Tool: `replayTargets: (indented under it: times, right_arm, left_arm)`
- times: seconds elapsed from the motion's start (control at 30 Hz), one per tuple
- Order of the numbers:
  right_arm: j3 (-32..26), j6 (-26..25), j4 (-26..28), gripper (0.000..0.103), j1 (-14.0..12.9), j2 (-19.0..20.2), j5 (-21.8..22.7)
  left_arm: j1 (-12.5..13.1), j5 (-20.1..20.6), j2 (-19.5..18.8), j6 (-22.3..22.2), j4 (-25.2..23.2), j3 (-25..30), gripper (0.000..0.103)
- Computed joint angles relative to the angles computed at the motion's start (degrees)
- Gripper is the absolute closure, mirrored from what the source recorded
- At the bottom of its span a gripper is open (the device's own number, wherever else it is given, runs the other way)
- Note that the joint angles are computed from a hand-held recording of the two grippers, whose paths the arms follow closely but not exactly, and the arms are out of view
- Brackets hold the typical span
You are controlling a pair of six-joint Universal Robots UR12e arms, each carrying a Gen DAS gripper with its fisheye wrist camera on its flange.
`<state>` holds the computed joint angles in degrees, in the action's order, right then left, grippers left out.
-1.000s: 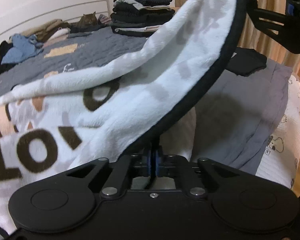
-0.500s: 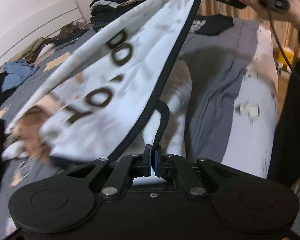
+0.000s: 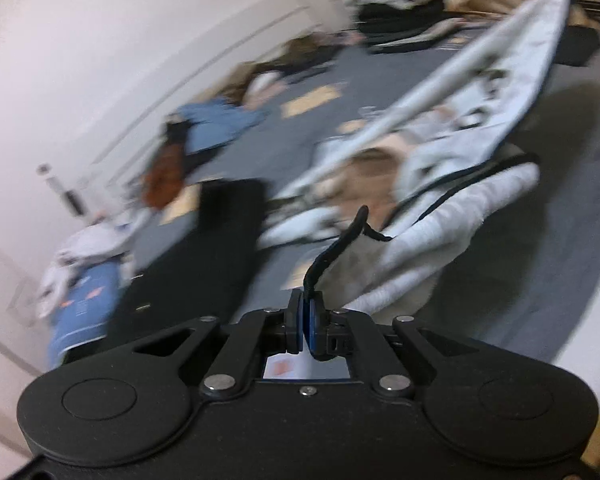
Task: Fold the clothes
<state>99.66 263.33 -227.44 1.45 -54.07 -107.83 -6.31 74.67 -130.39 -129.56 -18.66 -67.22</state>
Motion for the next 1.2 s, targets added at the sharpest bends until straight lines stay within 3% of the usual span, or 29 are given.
replayTargets:
  times: [0.27, 0.37, 0.43, 0.57, 0.7, 0.8, 0.9, 0.97, 1.03, 1.1, 1.2]
  right_arm:
    - [0.67, 0.88, -1.18, 0.099, 0.94, -0.2, -8.89]
    - [1.81, -0.51, 0.69, 0.099, 0.87, -1.33, -10.17]
    - [2.89, -3.82, 5.98, 0.099, 0.22, -3.13, -6.76]
    - [3.65, -11.52, 18.24, 0.097, -0.63, -6.4, -0.65]
    - [3.53, -16.73, 29.77, 0.096, -0.95, -8.54, 2.63]
    - [3.15, -20.22, 37.46, 0.095, -0.14, -10.13, -0.23]
    - [3.13, -23.76, 41.35, 0.091, 0.19, -11.68, -1.26]
    - [2.3, -27.84, 46.74, 0.08, 1.25, -12.67, -6.19]
    - [1.12, -30.17, 53.88, 0.061, 2.58, -13.46, -12.72]
    - [1.73, -31.11, 53.54, 0.057, 3.05, -13.97, -15.22]
    - [3.82, -31.72, 44.54, 0.053, 2.44, -14.02, -11.05]
  left_arm:
    - [2.6, 7.33, -0.5, -4.89, 5.28, 1.13, 0.1]
    - [3.41, 8.51, 0.01, -6.42, 0.1, 1.29, 0.1]
    - [3.27, 9.1, 0.2, -5.64, -1.72, 0.89, 0.1]
    - [3.85, 3.03, 1.28, -8.06, -12.25, 1.07, 0.098]
    - [4.9, -2.76, 3.26, -9.13, -16.15, -0.7, 0.096]
    - [5.59, -6.15, 4.74, -11.25, -18.0, -1.8, 0.083]
    - [5.97, -10.26, 5.44, -13.08, -16.0, -2.9, 0.064]
    - [5.93, -12.68, 5.56, -14.38, -13.59, -3.48, 0.055]
    - [5.59, -13.83, 5.45, -15.77, -10.48, -4.03, 0.053]
    - [5.25, -15.51, 5.23, -17.23, -9.96, -3.95, 0.052]
    - [4.39, -17.77, 4.03, -19.63, -9.02, -3.13, 0.052]
